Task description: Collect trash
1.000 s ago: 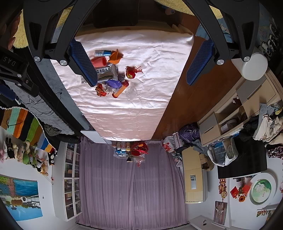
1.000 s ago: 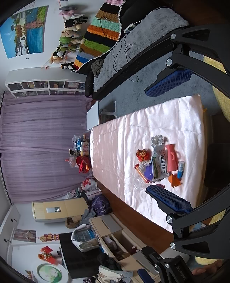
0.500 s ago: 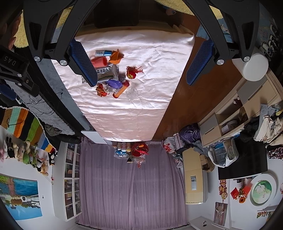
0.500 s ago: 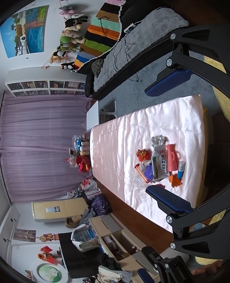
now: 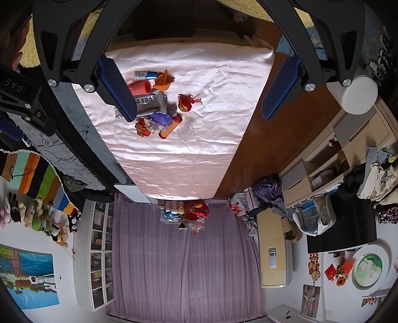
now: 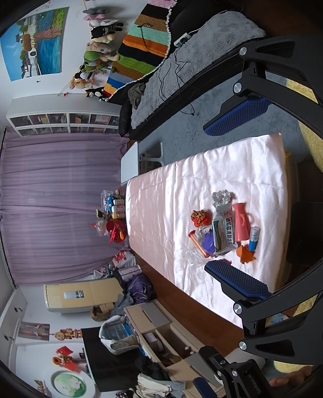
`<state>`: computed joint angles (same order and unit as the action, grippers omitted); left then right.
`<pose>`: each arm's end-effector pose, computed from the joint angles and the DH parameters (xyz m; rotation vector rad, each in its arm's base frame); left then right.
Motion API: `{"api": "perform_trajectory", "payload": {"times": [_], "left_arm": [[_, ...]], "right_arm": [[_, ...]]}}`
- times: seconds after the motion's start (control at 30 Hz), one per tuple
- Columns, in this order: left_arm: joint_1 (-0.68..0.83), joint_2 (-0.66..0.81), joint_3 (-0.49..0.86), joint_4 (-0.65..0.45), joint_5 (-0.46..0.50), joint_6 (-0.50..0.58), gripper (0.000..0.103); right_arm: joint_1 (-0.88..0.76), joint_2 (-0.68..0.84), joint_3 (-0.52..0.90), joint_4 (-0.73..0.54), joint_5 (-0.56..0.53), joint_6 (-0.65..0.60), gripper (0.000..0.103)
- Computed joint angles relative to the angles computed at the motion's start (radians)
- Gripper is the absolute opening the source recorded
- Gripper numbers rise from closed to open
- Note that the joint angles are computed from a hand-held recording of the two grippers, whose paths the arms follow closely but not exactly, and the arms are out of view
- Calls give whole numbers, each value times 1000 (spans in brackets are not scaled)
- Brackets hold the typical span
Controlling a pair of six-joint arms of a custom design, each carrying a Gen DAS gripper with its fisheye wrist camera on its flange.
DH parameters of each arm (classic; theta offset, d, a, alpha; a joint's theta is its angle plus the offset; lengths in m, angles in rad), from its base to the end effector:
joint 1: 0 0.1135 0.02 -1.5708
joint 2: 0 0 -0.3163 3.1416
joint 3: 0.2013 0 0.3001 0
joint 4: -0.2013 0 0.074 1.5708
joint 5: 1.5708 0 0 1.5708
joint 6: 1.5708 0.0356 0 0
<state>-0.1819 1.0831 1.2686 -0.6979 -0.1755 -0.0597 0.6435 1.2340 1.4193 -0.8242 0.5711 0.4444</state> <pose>0.2418 -0.0382 0.4527 0.0201 2.0747 0.0349 0.2330 0.1507 0.4632 0.0986 2.0941 0.0188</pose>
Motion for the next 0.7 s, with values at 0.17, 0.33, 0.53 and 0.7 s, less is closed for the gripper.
{"api": "perform_trajectory", "payload": {"times": [0.17, 0.33, 0.53, 0.7], "left_arm": [[0, 0, -1, 1, -1, 0, 95], [1, 0, -1, 0, 0, 1, 95], [3, 1, -15, 10, 0, 4, 95], [0, -4, -27, 16, -5, 1, 95]], "right_arm": [[0, 0, -1, 0, -1, -1, 100], [0, 0, -1, 1, -1, 0, 100], [0, 0, 0, 0, 0, 0, 100], [0, 0, -1, 1, 0, 1, 100]]}}
